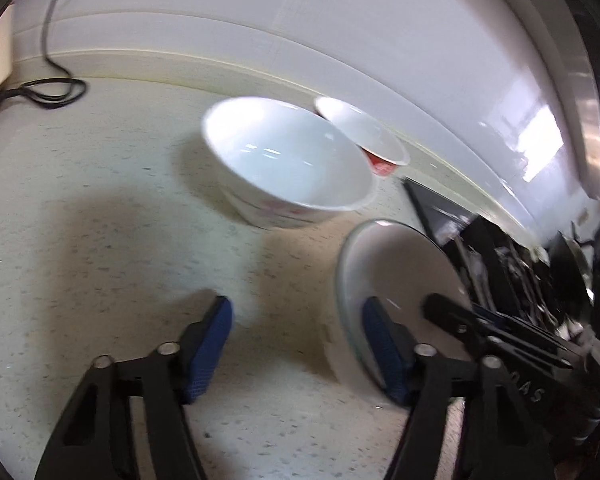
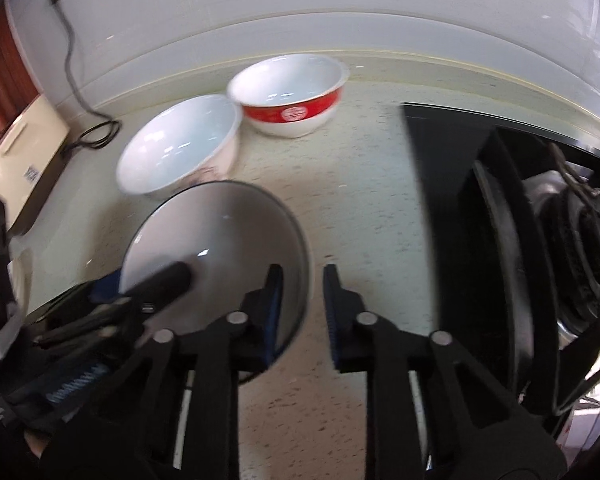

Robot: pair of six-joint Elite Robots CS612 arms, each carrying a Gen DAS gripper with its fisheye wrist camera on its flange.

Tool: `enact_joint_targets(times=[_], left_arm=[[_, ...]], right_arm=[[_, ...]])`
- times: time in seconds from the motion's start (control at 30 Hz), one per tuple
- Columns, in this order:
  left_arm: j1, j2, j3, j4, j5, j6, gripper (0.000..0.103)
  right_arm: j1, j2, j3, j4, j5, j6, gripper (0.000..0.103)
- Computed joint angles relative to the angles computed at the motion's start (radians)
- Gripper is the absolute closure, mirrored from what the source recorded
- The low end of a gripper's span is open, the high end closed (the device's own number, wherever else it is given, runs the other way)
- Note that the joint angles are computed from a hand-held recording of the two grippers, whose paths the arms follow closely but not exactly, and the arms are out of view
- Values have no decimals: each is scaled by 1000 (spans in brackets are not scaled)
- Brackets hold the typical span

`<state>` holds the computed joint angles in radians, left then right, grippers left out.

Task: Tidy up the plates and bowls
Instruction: 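Close both grippers on the rim of the glass-rimmed white plate, then carry the glass-rimmed plate with both grippers and set it down, opening them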

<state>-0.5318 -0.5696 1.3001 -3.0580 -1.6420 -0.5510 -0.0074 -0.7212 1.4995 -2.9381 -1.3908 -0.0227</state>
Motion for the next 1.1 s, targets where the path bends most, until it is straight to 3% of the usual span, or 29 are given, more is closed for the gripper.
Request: enact_joint_targets(times=[0.07,0.1,0.13,0.2,0.33,0.73,1.1], left_arm=[[-3,0,-3,11,-14,53,78],[-9,-4,1,11,-2,82,81],[-20,-11,10,11,52,109,81],[-24,-17,21,-4,80,124,82],[-12,-23,33,-18,51,94,86],[6,-59,98,-80,96,29,89],[21,-61,111,-98,109,-43,91]], right_arm=[[2,-5,6,1,16,-34,84],[3,-5,5,9,15,-44,85],[5,-5,4,14,8,-53,86],[5,-3,3,16,6,-64,87],[3,3,-1,-12,35,-69,89],[23,6,-5,-27,87,-101,89],[19,33,-42,-9,217,-11,89]])
